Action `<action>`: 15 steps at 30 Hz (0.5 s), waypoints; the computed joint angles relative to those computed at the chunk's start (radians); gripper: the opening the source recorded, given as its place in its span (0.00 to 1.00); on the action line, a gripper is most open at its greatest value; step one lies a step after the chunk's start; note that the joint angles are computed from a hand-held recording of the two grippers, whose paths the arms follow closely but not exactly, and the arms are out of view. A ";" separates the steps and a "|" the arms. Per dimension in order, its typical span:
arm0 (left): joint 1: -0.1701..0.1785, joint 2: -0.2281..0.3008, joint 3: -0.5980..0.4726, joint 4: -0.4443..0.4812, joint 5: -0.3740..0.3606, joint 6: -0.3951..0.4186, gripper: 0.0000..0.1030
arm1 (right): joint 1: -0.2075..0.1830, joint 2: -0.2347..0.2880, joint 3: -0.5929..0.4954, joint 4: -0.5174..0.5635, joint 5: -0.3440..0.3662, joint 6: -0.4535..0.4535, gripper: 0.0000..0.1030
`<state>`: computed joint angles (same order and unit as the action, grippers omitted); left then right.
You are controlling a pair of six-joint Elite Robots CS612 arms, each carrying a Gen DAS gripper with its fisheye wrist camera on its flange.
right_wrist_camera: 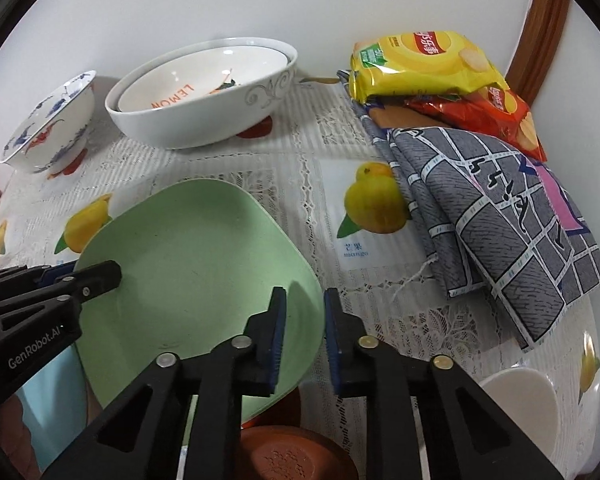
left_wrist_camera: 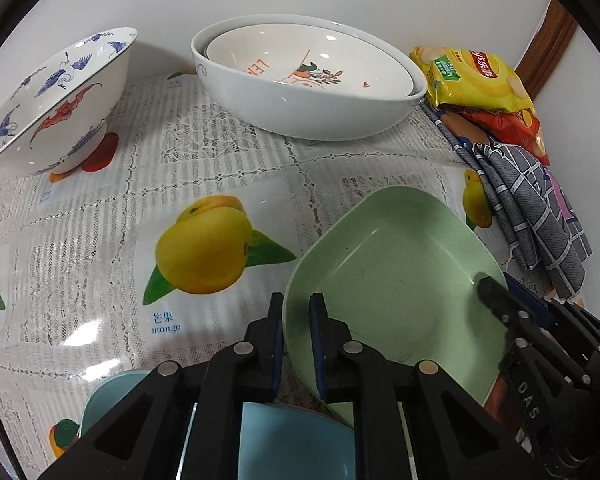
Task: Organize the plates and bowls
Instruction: 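Lift the green plate with the right tool toward the blue plate stack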
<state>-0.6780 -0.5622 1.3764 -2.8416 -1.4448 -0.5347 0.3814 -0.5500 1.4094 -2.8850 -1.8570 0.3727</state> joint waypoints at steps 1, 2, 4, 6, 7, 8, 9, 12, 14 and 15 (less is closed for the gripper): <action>0.000 -0.001 0.002 -0.008 0.002 -0.002 0.10 | 0.001 0.000 0.000 0.002 -0.011 0.004 0.10; 0.001 -0.002 0.006 -0.022 -0.002 -0.016 0.10 | 0.003 0.000 -0.001 0.006 -0.021 0.006 0.07; 0.003 -0.002 0.008 -0.039 -0.011 -0.022 0.09 | 0.003 -0.001 0.005 -0.019 -0.027 0.014 0.07; 0.002 -0.008 0.016 -0.053 -0.012 -0.012 0.09 | 0.005 -0.003 0.017 -0.059 -0.041 0.023 0.07; 0.002 -0.009 0.018 -0.056 -0.014 -0.012 0.09 | 0.005 -0.004 0.018 -0.068 -0.046 0.022 0.07; 0.002 -0.011 0.021 -0.061 -0.018 -0.015 0.09 | 0.007 -0.006 0.023 -0.083 -0.054 0.022 0.07; 0.003 -0.013 0.025 -0.070 -0.024 -0.017 0.09 | 0.008 -0.007 0.027 -0.096 -0.059 0.024 0.07; 0.004 -0.020 0.037 -0.094 -0.038 -0.010 0.09 | 0.008 -0.020 0.045 -0.133 -0.062 0.048 0.07; 0.005 -0.024 0.043 -0.109 -0.045 -0.005 0.10 | 0.006 -0.026 0.052 -0.147 -0.054 0.059 0.06; 0.005 -0.028 0.048 -0.120 -0.052 -0.002 0.10 | 0.008 -0.032 0.059 -0.155 -0.060 0.062 0.06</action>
